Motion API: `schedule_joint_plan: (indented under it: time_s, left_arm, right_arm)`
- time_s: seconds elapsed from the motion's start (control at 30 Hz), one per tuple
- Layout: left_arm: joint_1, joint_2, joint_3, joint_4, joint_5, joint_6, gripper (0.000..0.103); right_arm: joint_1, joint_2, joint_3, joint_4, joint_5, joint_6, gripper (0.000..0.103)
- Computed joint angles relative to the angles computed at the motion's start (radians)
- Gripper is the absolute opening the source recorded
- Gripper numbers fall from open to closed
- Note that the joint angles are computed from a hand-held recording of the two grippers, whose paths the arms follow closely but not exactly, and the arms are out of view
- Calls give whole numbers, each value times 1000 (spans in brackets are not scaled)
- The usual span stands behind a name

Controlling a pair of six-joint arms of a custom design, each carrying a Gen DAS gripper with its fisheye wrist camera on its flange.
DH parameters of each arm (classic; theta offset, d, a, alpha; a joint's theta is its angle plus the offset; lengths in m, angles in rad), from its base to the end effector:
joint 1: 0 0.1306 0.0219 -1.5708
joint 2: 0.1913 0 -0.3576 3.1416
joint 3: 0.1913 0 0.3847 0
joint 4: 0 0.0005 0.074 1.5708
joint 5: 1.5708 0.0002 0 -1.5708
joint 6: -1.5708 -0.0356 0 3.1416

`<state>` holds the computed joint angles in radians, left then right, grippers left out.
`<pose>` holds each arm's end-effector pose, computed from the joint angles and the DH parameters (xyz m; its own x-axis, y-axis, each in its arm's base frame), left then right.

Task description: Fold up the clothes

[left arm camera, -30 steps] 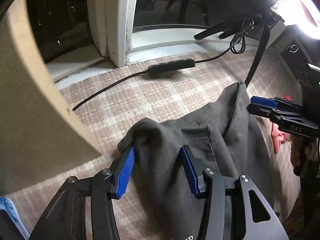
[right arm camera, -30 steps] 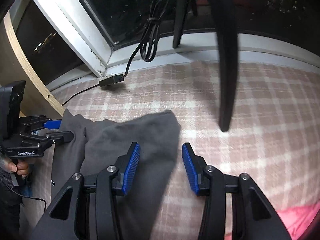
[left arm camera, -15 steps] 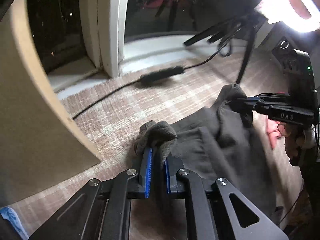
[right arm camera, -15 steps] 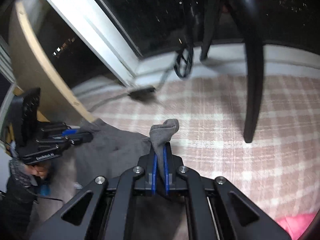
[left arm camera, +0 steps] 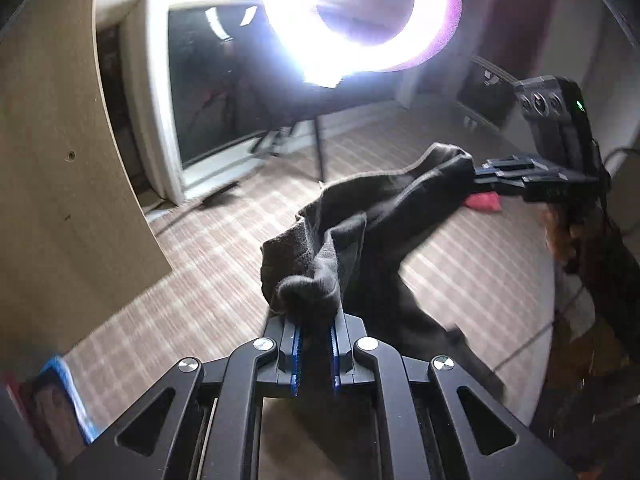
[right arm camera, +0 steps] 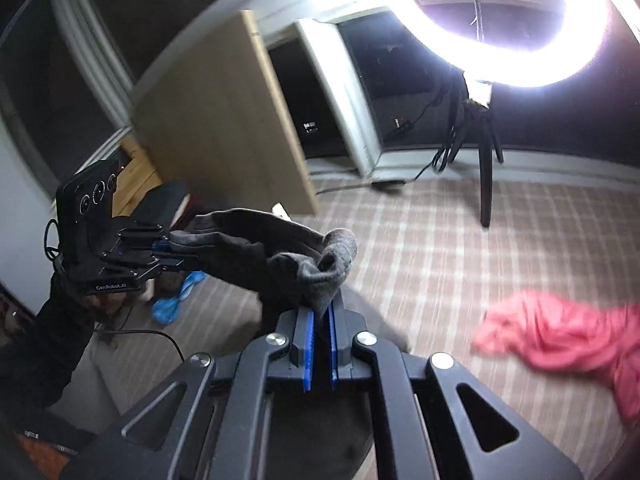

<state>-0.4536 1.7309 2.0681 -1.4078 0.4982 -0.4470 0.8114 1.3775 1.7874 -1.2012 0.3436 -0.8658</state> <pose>0.4942 -0.2604 0.5012 -0.4558 0.6447 -0.6137 0.8738 0.4552 -0.1708 0.3185 0.3174 0.5649 -0.7132 0.2902 -0.6380 0.0361 0.9243 0.3801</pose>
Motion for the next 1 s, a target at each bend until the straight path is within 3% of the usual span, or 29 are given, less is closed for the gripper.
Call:
schedule_joint_plan:
  time_s: [0.2,0.3,0.43,0.57,0.8,0.9,1.0]
  left_arm:
    - [-4,-267,-366,40,17,-63,10]
    - [-18,-352,-531,58,-15,-77,10]
    - [-38,-405,-681,59,-46,-76,10]
    - [-51,-435,-763,80,-83,-66,10]
    - [-29,-465,-785,81,-49,-69,10]
    - [-29,-459,-801,42,-72,-88,17]
    - [-9,-463,-799,-66,-108,-137,21]
  right_arm:
    - [202,-48,-122,-38,115,-209,6]
    - [270,-46,-202,-33,122,-328,6]
    - [314,-26,-269,-13,93,-414,6]
    - [342,-10,-266,-28,104,-432,6]
    - [387,11,-216,-103,152,-437,6]
    - [387,19,-229,-96,51,-425,12]
    - [397,26,-218,-130,-42,-413,18]
